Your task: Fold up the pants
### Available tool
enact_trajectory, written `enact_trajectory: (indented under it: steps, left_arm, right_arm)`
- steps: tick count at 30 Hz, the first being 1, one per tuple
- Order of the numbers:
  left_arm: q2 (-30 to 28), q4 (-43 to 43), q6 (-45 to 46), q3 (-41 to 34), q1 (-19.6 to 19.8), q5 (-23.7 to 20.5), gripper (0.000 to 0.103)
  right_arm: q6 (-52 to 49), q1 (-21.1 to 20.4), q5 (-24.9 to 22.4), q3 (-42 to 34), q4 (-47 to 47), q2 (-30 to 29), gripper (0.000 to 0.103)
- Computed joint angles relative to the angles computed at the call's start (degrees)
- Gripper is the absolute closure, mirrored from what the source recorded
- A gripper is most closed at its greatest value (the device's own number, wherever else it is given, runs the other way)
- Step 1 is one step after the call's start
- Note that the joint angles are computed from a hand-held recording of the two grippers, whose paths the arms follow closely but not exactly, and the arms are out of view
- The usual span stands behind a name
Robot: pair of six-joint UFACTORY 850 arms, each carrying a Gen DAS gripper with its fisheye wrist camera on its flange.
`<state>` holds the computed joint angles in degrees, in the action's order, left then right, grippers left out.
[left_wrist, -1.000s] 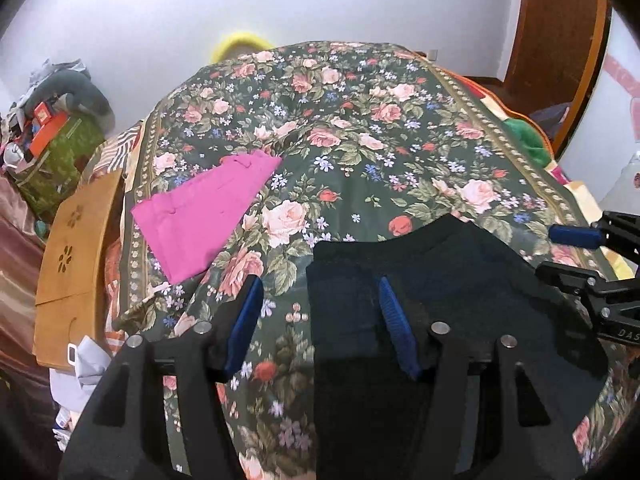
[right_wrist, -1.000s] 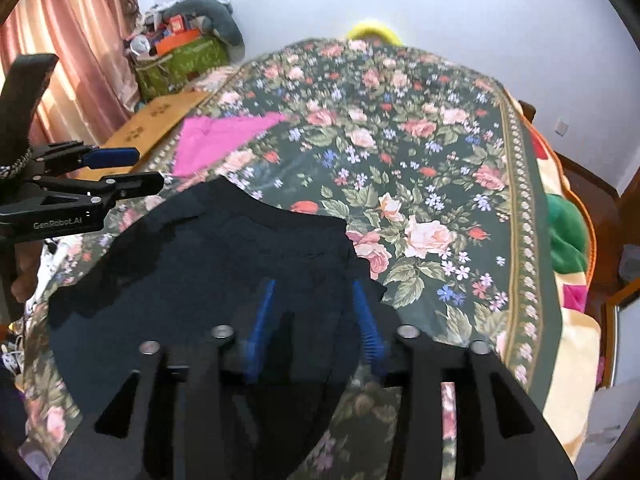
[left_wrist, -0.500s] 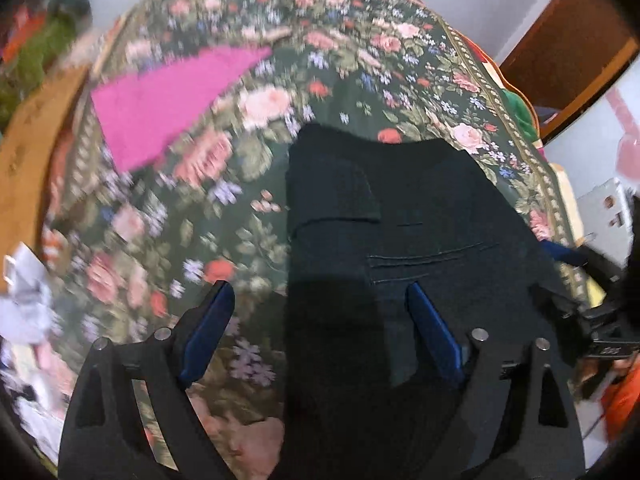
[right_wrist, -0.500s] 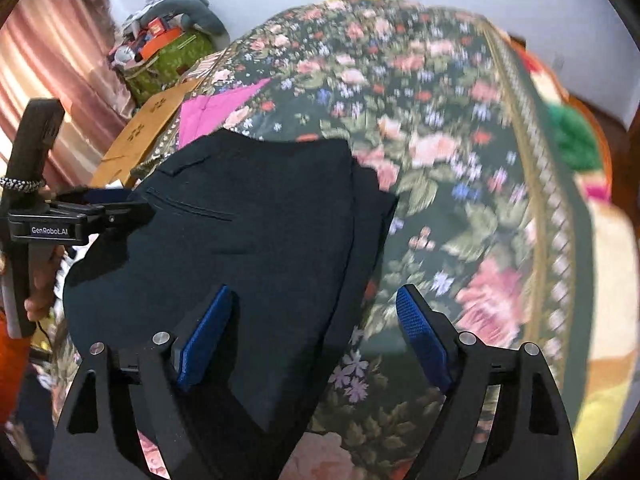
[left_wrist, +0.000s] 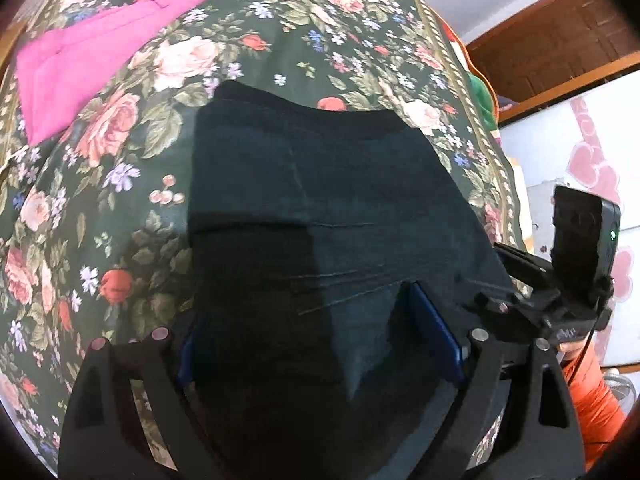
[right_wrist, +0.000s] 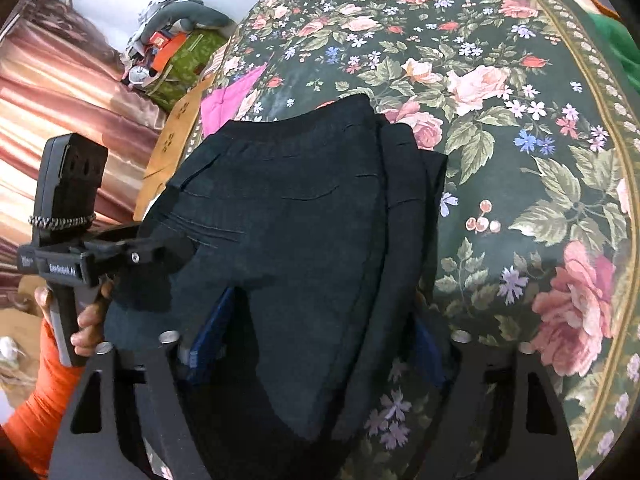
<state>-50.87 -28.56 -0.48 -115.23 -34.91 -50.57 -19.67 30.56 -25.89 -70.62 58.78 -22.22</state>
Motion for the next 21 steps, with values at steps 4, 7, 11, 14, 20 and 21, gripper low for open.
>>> enact_trajectory:
  steps: [4, 7, 11, 14, 20, 21]
  left_arm:
    - [0.9, -1.2, -0.5, 1.5, 0.5, 1.4, 0.035]
    - [2.6, -2.7, -0.1, 3.9, 1.2, 3.2, 0.052]
    - [4.3, -1.5, 0.4, 5.7, 1.0, 5.0, 0.065]
    - [5.6, 1.9, -0.5, 6.5, 0.2, 7.0, 0.072]
    - [8.4, 8.8, -3.1, 7.6, -0.8, 11.2, 0.078]
    - [9.2, 9.9, -3.5, 8.0, -0.8, 12.4, 0.078]
  right_arm:
    - [0.2, -0.2, -1.0, -0.5, -0.6, 0.1, 0.061]
    - [3.2, 0.3, -0.6, -1.5, -6.0, 0.3, 0.074]
    - [4.9, 0.7, -0.2, -2.6, -9.8, 0.3, 0.079]
    - [8.4, 1.7, 1.4, -3.6, -15.5, 0.5, 0.081]
    - [14.1, 3.2, 4.4, -7.3, -25.1, 0.4, 0.082]
    - [14.9, 3.4, 4.7, -8.2, -26.5, 0.1, 0.082]
